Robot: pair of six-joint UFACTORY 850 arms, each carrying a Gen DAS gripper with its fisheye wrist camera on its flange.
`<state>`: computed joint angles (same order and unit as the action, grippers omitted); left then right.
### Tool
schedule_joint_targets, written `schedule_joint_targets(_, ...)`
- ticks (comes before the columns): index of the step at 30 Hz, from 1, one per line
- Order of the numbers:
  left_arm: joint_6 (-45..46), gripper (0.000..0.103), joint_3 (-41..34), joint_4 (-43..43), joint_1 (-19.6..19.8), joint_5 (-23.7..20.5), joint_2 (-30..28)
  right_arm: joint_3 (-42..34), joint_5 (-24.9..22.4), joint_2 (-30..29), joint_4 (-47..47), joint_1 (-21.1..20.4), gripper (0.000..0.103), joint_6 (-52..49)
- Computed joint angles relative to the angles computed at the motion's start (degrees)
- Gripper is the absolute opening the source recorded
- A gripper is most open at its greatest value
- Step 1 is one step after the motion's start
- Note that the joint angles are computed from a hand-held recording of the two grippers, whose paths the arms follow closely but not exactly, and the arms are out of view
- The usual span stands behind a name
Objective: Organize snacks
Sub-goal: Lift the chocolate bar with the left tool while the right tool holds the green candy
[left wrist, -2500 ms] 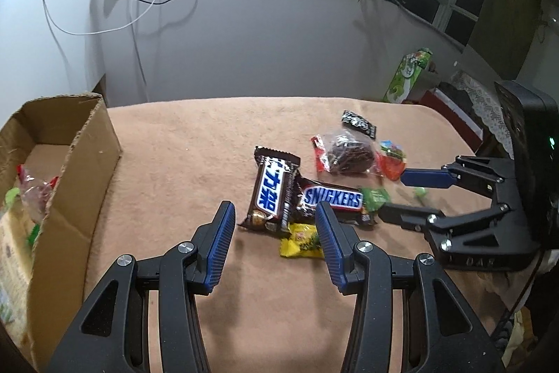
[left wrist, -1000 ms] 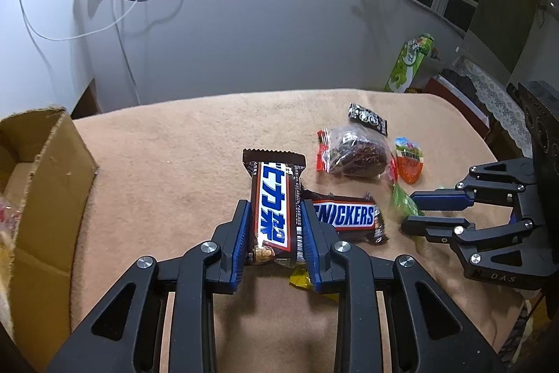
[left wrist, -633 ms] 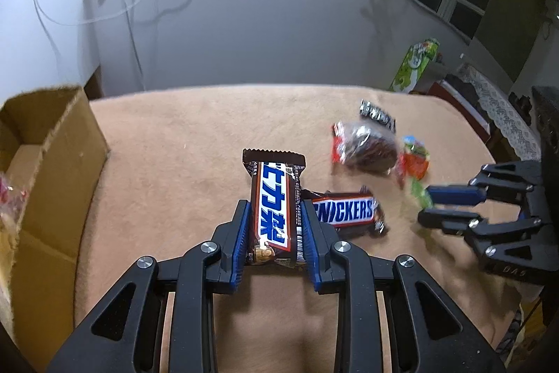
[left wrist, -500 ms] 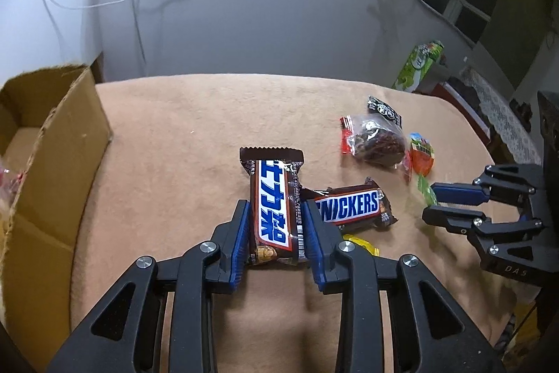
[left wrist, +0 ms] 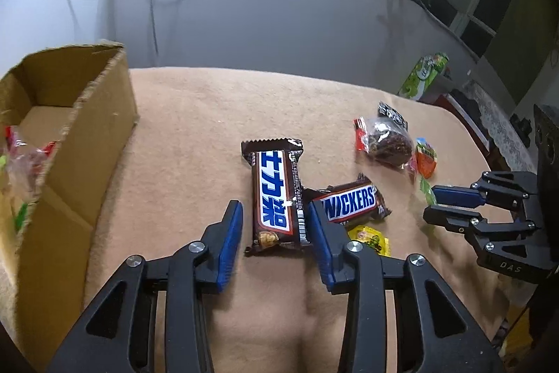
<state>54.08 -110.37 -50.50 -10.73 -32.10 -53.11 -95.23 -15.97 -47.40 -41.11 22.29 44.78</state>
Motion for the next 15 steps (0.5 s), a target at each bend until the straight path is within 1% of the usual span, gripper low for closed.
schedule_joint_targets(1,0.82,0.037,0.58,-0.7,0.07,0.66,0.34,0.02,0.02,0.01,0.02,-0.04,0.023,-0.05)
schedule_joint_targets(10,2.14,0.037,0.31,-4.48,0.55,0.23,0.57,-0.35,-0.24,-0.18,1.47,-0.06,0.023,-1.94)
schedule_joint_targets(11,1.58,0.037,-0.02,-4.17,0.53,0.3,0.43,-0.42,-0.3,-0.22,1.32,-0.05,0.023,-1.87)
schedule_joint_targets(13,-0.21,0.037,-1.63,-2.79,0.43,-0.97,-0.51,-0.52,-0.25,-0.25,1.41,-0.02,0.023,-2.0)
schedule_joint_targets(15,-1.08,0.037,-2.04,-1.55,0.0,-0.23,-0.86,-0.52,-0.23,-0.27,1.31,0.04,0.023,-2.05)
